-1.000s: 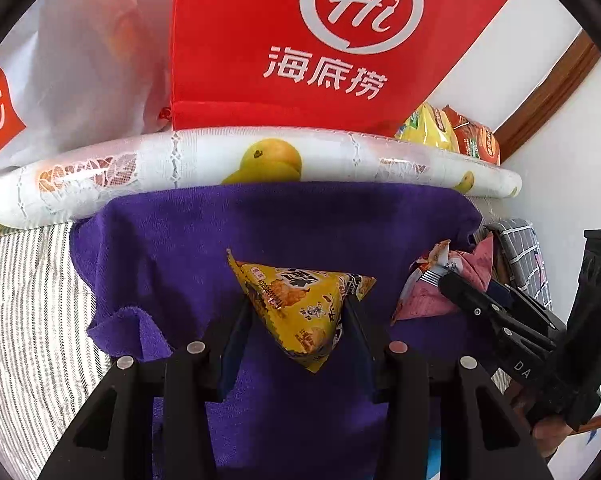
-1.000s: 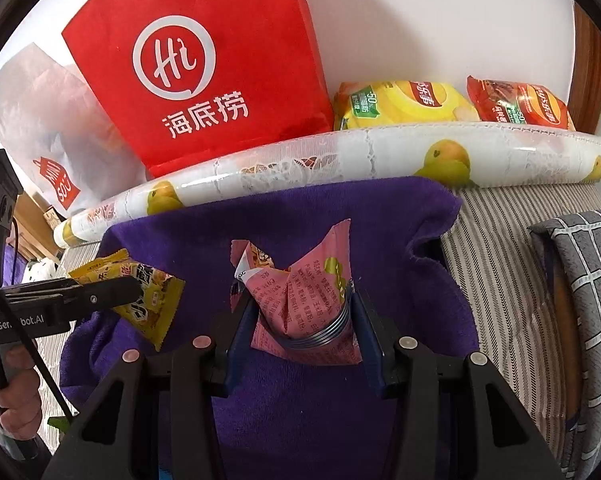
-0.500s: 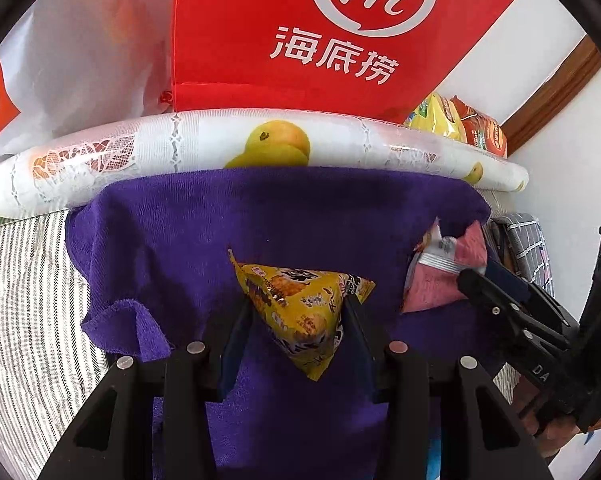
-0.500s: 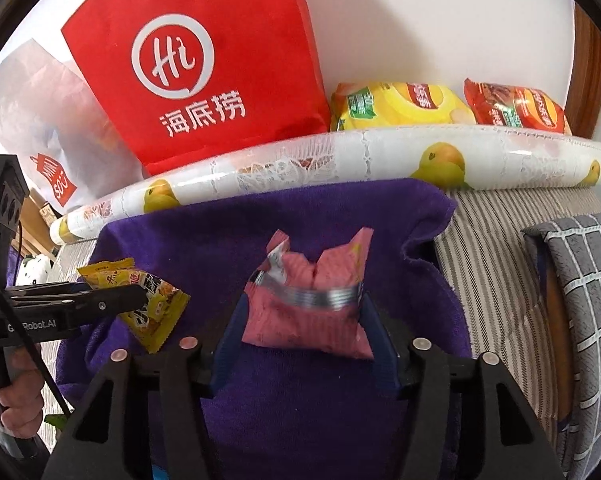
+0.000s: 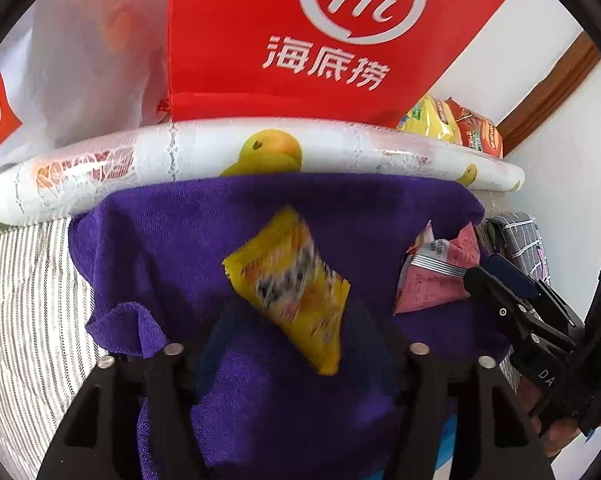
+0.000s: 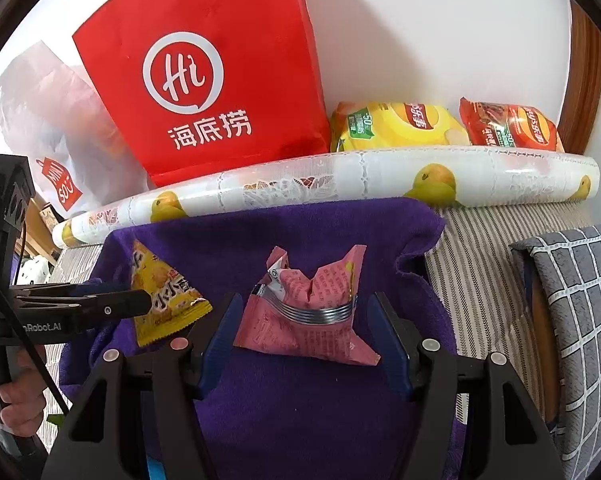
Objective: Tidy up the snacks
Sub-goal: 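Open the left tool to drop the yellow bag on the towel while the right tool releases the pink bag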
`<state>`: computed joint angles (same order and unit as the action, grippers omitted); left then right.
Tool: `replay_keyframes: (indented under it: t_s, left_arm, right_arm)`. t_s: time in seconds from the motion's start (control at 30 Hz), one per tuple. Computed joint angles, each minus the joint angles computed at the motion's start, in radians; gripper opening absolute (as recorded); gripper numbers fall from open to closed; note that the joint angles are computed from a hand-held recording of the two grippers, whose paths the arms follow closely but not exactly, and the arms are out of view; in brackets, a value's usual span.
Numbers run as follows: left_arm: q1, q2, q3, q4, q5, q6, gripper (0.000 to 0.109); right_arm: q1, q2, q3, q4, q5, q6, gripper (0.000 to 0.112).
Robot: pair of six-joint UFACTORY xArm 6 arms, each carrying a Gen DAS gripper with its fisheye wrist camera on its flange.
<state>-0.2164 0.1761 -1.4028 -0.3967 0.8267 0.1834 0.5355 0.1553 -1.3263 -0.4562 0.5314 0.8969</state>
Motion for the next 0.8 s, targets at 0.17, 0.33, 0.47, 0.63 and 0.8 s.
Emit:
replay_keyframes:
  t_s: [0.17,0.33,0.47,0.63,0.8]
  left_arm:
    - [0.002,-0.029,0.014,-0.007,-0.010,0.011,0.072]
    - [0.004,-0.059,0.025,-0.007,-0.007,0.020,0.073]
    - [0.007,-0.100,0.045,-0.022,-0.012,0.036,0.073]
    - [-0.002,-0.166,0.078,-0.021,-0.030,0.043,0.073]
    - [-0.002,-0.230,0.111,-0.017,-0.046,0.049,0.073]
  right_arm:
    - [0.003,-0.020,0.008,-0.021,0.011,0.023,0.065]
    - [0.014,-0.054,0.028,-0.030,0.039,0.051,0.066]
    - [0.031,-0.100,0.048,-0.047,0.088,0.092,0.071]
    - [0.062,-0.169,0.078,-0.074,0.148,0.141,0.076]
    - [0.121,-0.243,0.096,-0.120,0.248,0.176,0.085]
